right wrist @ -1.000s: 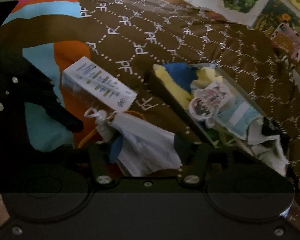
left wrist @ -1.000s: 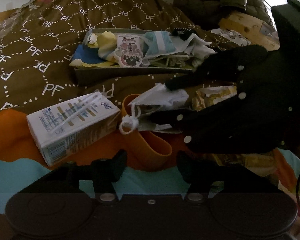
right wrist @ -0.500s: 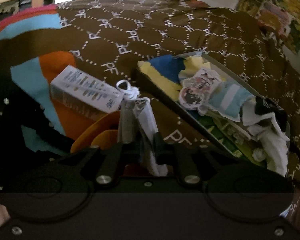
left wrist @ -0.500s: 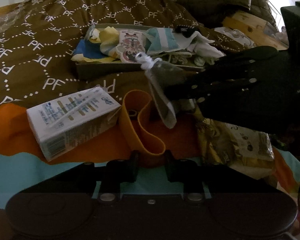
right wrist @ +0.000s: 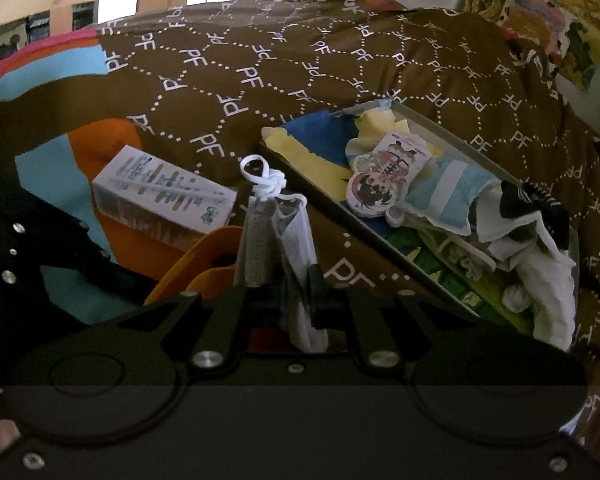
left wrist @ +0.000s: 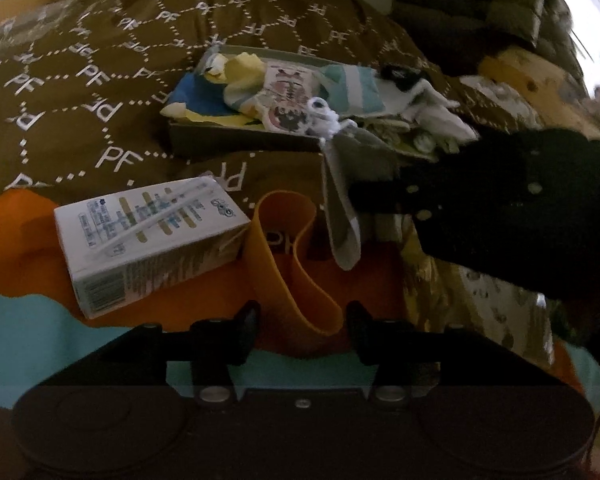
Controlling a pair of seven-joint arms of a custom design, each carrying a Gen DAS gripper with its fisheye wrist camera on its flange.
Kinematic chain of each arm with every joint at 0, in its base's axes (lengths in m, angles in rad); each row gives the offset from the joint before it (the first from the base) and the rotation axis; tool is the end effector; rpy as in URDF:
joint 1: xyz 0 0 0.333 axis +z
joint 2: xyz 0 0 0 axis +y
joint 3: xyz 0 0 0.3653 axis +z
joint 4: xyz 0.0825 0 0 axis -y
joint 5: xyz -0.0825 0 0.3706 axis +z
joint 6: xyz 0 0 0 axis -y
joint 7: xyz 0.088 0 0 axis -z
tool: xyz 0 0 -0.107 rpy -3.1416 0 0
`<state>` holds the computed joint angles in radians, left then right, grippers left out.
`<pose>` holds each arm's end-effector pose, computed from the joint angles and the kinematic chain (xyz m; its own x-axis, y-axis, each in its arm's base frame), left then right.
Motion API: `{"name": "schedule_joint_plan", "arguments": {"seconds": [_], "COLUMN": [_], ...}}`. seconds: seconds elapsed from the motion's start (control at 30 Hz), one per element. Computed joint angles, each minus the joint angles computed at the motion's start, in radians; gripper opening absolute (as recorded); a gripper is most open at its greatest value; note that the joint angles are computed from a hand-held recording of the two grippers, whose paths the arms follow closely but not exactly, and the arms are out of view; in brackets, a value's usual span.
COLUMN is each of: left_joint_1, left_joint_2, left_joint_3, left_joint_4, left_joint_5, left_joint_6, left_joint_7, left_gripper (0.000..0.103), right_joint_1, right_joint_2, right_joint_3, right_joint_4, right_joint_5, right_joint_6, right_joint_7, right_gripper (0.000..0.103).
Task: Organize soft objects
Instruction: 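Grasp the orange strap with the left tool while the right tool grasps the white mask, then lift the strap and mask and carry both over the tray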
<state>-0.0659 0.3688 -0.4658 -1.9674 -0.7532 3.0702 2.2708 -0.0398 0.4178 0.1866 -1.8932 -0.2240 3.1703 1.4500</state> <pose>0.6047 -0.2533 0.4241 -0.4684 -0.8526 0.2317 -0.6973 0.1956 -0.6896 0.6817 0.1018 0.4451 0.3470 -0.9201 0.1817 -0.5666 -0.3601 -0.7411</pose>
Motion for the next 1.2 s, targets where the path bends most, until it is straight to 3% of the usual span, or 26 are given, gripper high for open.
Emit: {"name": "schedule_joint_plan", "arguments": {"seconds": [0.03, 0.07, 0.1, 0.13, 0.17, 0.43, 0.6, 0.7, 0.83, 0.93, 1.0, 1.1, 1.2], "left_joint_1": [0.01, -0.012, -0.055, -0.104, -0.128, -0.093, -0.088, -0.074, -0.089, -0.136, -0.161, -0.217, -0.276], "left_joint_2": [0.001, -0.001, -0.004, -0.006, -0.004, -0.015, -0.07, -0.117, -0.176, -0.19, -0.184, -0.144, -0.076], "left_joint_3": [-0.016, 0.004, 0.051, 0.108, 0.14, 0.129, 0.127, 0.105, 0.108, 0.155, 0.188, 0.262, 0.341], "left_joint_4": [0.001, -0.001, -0.003, -0.002, -0.003, 0.003, -0.024, -0.053, -0.086, -0.077, -0.05, 0.02, 0.118], "left_joint_5": [-0.009, 0.012, 0.055, 0.104, 0.15, 0.185, 0.173, 0.124, 0.094, 0.166, 0.227, 0.358, 0.487], "left_joint_6": [0.005, 0.017, 0.016, 0.008, 0.006, -0.043, -0.091, -0.08, -0.037, -0.002, 0.007, 0.02, 0.031], "left_joint_7": [0.015, 0.005, -0.032, -0.083, -0.136, -0.25, -0.299, -0.274, -0.23, -0.268, -0.312, -0.42, -0.527], "left_gripper": [0.052, 0.051, 0.048, 0.036, 0.036, 0.019, 0.017, 0.016, 0.016, 0.017, 0.017, 0.017, 0.017], "right_joint_1": [-0.002, 0.005, 0.01, 0.019, 0.02, 0.07, 0.108, 0.098, 0.13, 0.196, 0.178, 0.246, 0.191], "right_joint_2": [0.001, 0.001, 0.0, 0.0, -0.001, -0.021, -0.062, -0.099, -0.15, -0.17, -0.178, -0.17, -0.128], "right_joint_3": [0.003, -0.005, -0.012, -0.023, -0.024, -0.081, -0.13, -0.126, -0.173, -0.253, -0.248, -0.317, -0.285], "right_joint_4": [0.002, 0.001, 0.0, -0.001, -0.002, -0.017, -0.059, -0.098, -0.147, -0.169, -0.187, -0.182, -0.123], "right_joint_5": [0.004, 0.006, 0.005, 0.003, 0.002, -0.018, -0.037, -0.047, -0.057, -0.034, -0.029, 0.09, 0.105], "right_joint_6": [-0.001, 0.002, 0.006, 0.009, 0.009, 0.03, 0.065, 0.097, 0.167, 0.237, 0.314, 0.385, 0.428], "right_joint_7": [0.003, 0.009, 0.013, 0.02, 0.024, 0.082, 0.136, 0.161, 0.208, 0.228, 0.26, 0.21, 0.268], "right_gripper": [0.005, 0.005, 0.005, 0.005, 0.005, 0.005, 0.005, 0.005, 0.005, 0.005, 0.005, 0.005, 0.005]}}
